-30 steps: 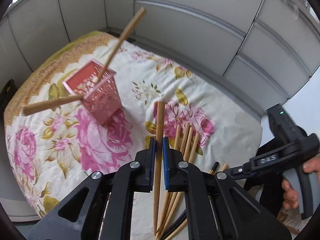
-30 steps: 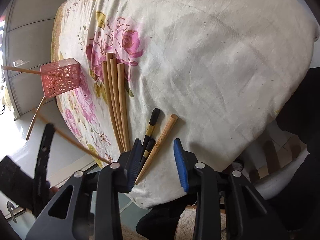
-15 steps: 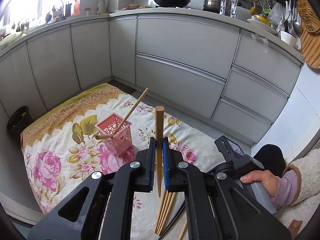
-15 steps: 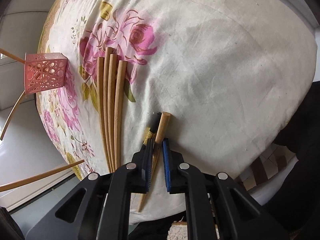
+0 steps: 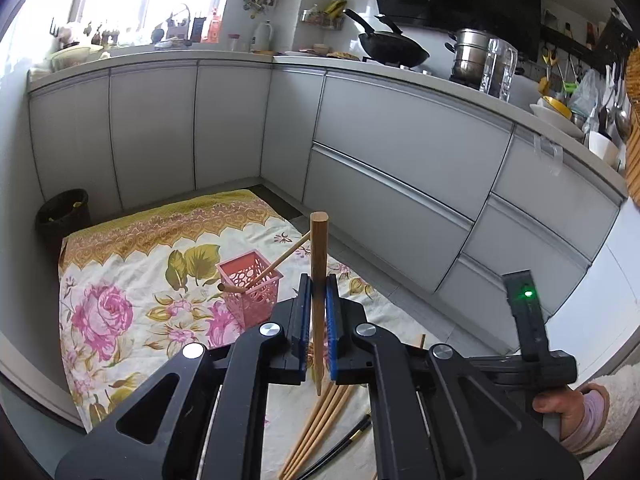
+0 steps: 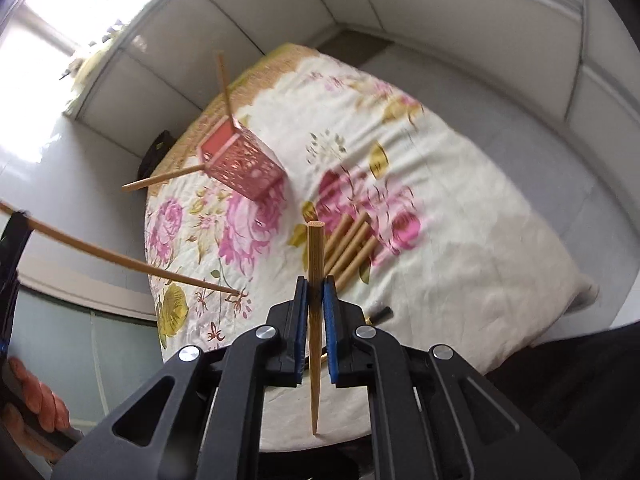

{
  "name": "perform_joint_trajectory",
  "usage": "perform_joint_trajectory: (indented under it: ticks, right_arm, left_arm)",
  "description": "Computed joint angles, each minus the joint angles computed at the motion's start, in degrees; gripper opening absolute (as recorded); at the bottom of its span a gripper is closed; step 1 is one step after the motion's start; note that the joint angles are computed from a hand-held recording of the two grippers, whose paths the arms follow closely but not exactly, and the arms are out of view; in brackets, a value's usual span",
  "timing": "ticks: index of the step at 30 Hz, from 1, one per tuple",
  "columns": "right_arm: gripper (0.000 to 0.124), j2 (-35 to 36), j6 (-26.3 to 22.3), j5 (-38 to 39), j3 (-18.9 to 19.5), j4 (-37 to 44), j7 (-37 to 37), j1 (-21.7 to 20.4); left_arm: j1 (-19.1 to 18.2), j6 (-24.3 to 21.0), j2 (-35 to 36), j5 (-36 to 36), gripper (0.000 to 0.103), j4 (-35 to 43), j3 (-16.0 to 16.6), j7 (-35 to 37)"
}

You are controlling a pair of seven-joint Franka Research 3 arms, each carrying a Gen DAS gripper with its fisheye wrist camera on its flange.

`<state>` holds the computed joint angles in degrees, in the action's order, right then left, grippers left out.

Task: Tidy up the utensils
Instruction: 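Raise both held chopsticks upright and move them toward the pink holder, then lower the chopsticks into the holder and open both tools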

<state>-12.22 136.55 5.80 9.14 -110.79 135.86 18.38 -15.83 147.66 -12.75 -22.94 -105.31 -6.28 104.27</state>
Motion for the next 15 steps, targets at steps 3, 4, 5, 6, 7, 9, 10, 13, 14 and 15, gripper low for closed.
perform_joint_trajectory:
  ticks: [3, 4, 5, 6, 7, 9, 10, 13, 14, 15]
  right_arm:
    - [0.008, -2.81, 1.65, -6.15, 1.27, 0.49, -2.29, -0.62]
    - [0.008, -3.44, 2.17, -7.37, 1.51, 0.93, -3.13, -0.83]
    - [0.008, -3.5, 2.49, -8.03, 1.64, 1.88, -3.93, -1.01]
    - [0.008, -3.71, 2.83, -8.07, 1.44, 2.69, -5.25, -1.03]
    - [0.008, -3.3, 3.16, -8.11, 1.42, 3.98, -6.02, -1.16]
    - [0.008, -2.51, 3.98, -7.63, 1.01, 6.12, -7.57, -1.37]
    - [0.008, -2.05, 4.45, -6.88, 0.62, 7.26, -8.43, -1.39]
    - [0.008, -1.01, 6.19, -4.63, -0.56, 10.16, -10.47, -1.77]
    - [0.008, -0.43, 6.67, -4.21, -0.77, 11.33, -10.95, -1.96]
    - [0.008, 0.34, 7.09, -3.94, -0.98, 12.7, -11.36, -2.2]
  left_arm:
    - [0.85, 1.16, -0.5, 2.84, 0.006, -0.49, -1.3, -4.93]
    - [1.12, 1.0, -0.45, 4.26, 0.006, -0.16, -1.7, -6.73]
    - [1.4, 1.11, -0.43, 5.88, 0.006, 0.18, -2.16, -8.59]
    - [1.53, 1.11, -0.34, 7.15, 0.006, 0.64, -2.39, -9.95]
    - [1.63, 0.93, -0.17, 8.42, 0.006, 1.32, -2.63, -11.37]
    - [2.21, 1.64, 0.04, 11.68, 0.006, 2.28, -3.35, -14.96]
    - [2.55, 2.15, 0.22, 13.37, 0.006, 2.88, -3.68, -16.92]
    - [3.6, 2.86, 1.65, 18.27, 0.006, 5.81, -4.39, -22.79]
    - [4.02, 2.89, 2.52, 20.16, 0.006, 7.29, -4.66, -24.71]
    - [4.54, 2.97, 3.5, 22.61, 0.006, 8.81, -5.08, -26.97]
